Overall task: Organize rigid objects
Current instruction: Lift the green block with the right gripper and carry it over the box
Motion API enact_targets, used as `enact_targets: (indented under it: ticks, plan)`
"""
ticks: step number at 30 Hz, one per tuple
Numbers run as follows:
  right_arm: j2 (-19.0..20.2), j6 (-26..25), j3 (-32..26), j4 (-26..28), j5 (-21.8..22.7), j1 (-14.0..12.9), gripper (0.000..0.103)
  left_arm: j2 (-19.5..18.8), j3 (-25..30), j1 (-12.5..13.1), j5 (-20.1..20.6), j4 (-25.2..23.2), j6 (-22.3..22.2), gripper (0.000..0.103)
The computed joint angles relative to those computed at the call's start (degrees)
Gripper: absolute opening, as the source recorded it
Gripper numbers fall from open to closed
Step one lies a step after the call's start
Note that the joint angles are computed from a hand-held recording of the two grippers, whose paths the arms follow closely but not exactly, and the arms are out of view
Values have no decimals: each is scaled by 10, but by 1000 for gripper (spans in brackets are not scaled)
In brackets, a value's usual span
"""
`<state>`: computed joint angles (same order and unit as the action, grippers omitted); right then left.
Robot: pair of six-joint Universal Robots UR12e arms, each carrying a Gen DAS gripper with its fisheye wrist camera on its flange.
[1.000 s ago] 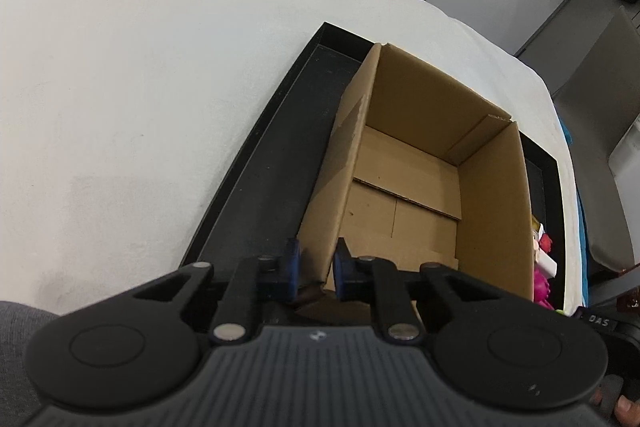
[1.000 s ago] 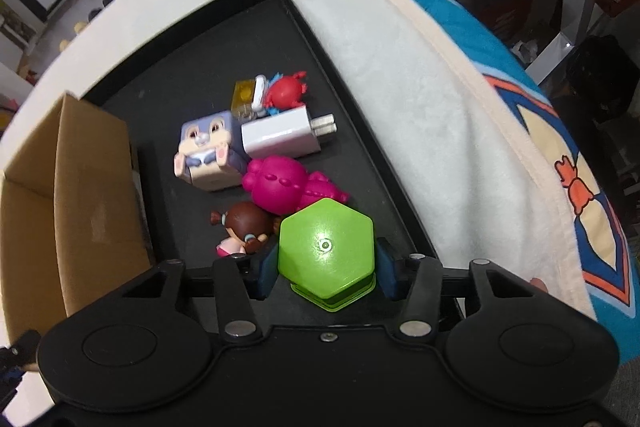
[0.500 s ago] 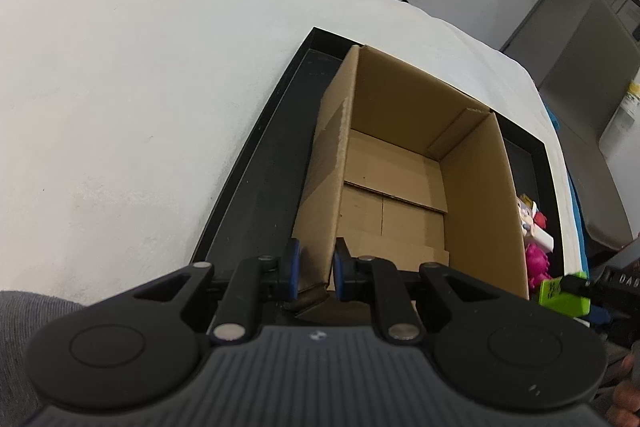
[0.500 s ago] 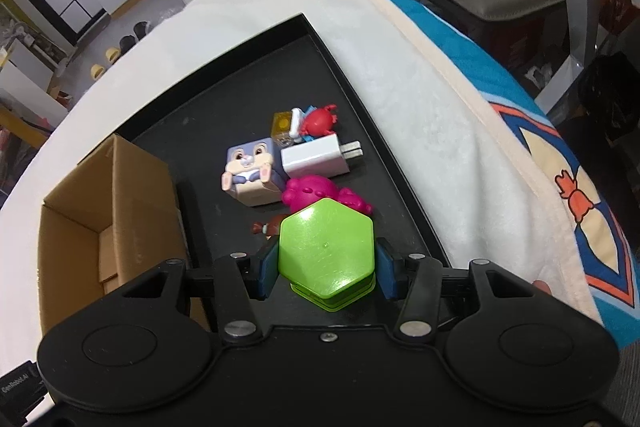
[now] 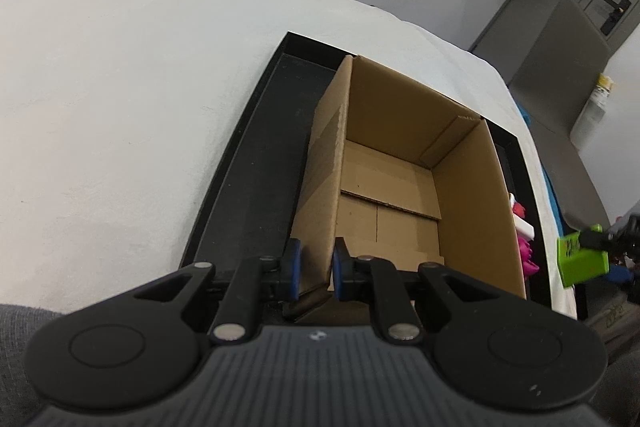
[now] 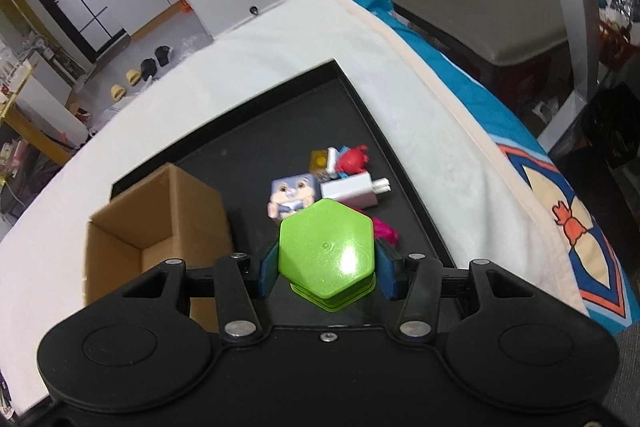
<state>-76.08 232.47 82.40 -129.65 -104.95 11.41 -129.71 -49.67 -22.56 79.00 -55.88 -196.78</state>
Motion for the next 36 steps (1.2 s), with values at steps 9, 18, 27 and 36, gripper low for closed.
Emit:
enact_targets:
  ticks: [9, 18, 27, 36]
  plan:
    - [20, -36, -36, -20, -15, 14, 48, 2, -12, 3, -9, 20, -14, 14]
    - [43, -66, -69, -32, -8, 24, 48, 5, -23, 4, -13, 39, -19, 14]
    - [75, -101, -116, -34, 31, 31, 48, 13, -38, 7, -18, 52, -22, 15]
    - [113, -139, -157, -21, 54, 39, 48, 17, -49, 12, -32, 65, -42, 15]
